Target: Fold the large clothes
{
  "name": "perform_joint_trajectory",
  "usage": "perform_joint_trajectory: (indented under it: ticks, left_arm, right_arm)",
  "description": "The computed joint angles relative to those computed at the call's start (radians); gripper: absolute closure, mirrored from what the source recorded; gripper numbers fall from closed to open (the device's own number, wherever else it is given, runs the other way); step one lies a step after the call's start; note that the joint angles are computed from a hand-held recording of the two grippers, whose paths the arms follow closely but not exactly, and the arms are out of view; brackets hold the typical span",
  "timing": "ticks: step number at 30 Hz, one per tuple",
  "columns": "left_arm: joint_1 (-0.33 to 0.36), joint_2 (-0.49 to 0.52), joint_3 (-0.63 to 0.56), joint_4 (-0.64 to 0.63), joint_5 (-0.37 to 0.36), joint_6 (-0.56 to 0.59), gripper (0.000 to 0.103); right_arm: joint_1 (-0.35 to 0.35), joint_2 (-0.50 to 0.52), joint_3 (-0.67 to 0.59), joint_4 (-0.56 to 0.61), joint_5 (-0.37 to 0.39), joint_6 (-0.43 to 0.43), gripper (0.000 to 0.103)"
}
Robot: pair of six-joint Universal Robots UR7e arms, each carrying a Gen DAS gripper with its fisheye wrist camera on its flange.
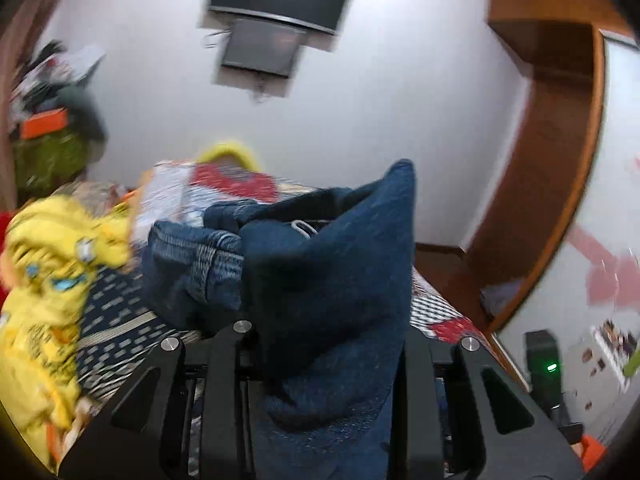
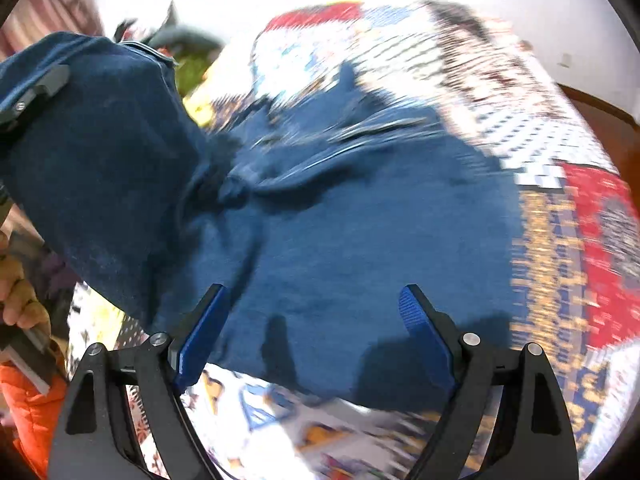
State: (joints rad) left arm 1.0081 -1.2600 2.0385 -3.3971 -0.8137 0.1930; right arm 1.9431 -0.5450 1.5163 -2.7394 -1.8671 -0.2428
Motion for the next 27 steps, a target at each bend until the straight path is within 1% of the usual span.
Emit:
perform_joint_trajectory:
  ticks: [3, 4, 6, 8, 10, 11, 12, 14, 17, 20, 21, 22, 24, 27]
  left_arm:
    - [-0.028, 0.09, -0.053, 0.047, -0.035, 0.044, 0.074]
    - [-0.036, 0.119, -0.066, 0.073, -0.056, 0.059, 0.074]
    - [-0.047, 0.162, -0.079, 0.126, -0.093, 0.068, 0.074]
    - [-0.05, 0.208, -0.087, 0.209, -0.13, 0.07, 0.074]
    - [-0.053, 0.237, -0.091, 0.308, -0.15, 0.049, 0.074]
    - [-0.054, 0.252, -0.089, 0.355, -0.154, 0.051, 0.074]
    - [-0.056, 0.263, -0.082, 0.374, -0.152, 0.059, 0.074]
    - [-0.062, 0.282, -0.053, 0.386, -0.128, 0.086, 0.074]
    - [-0.058, 0.274, -0.029, 0.406, -0.109, 0.069, 0.074]
    - [-0.077, 0.249, -0.019, 0.449, -0.082, 0.025, 0.066]
    - [-0.08, 0.239, -0.014, 0.466, -0.081, 0.013, 0.055]
    - [-0.083, 0.221, -0.011, 0.495, -0.082, -0.006, 0.04]
    - [-0.091, 0.195, 0.004, 0.501, -0.078, -0.028, 0.03]
    - [-0.09, 0.138, 0.029, 0.53, -0.096, -0.051, 0.028]
  right_arm:
    - [-0.017, -0.068, 0.073, -0.116, -0.05, -0.01, 0.018]
    - [-0.024, -0.099, 0.105, -0.156, -0.07, -0.015, 0.018]
    - [-0.031, -0.137, 0.131, -0.199, -0.109, -0.015, 0.018]
    - [-0.04, -0.174, 0.165, -0.251, -0.161, -0.018, 0.018]
    - [-0.052, -0.21, 0.197, -0.283, -0.201, -0.015, 0.018]
    - [-0.058, -0.224, 0.206, -0.286, -0.21, -0.012, 0.018]
    - [-0.065, -0.238, 0.219, -0.293, -0.219, -0.007, 0.018]
    - [-0.072, -0.262, 0.25, -0.306, -0.228, 0.004, 0.018]
    - [-0.079, -0.285, 0.279, -0.306, -0.227, -0.001, 0.018]
    - [-0.078, -0.291, 0.293, -0.309, -0.224, -0.021, 0.018]
    - [-0.075, -0.293, 0.295, -0.309, -0.22, -0.025, 0.018]
    - [-0.07, -0.295, 0.299, -0.309, -0.214, -0.029, 0.018]
    - [-0.06, -0.29, 0.291, -0.31, -0.201, -0.034, 0.018]
    - [-0.053, -0.285, 0.283, -0.318, -0.163, -0.052, 0.018]
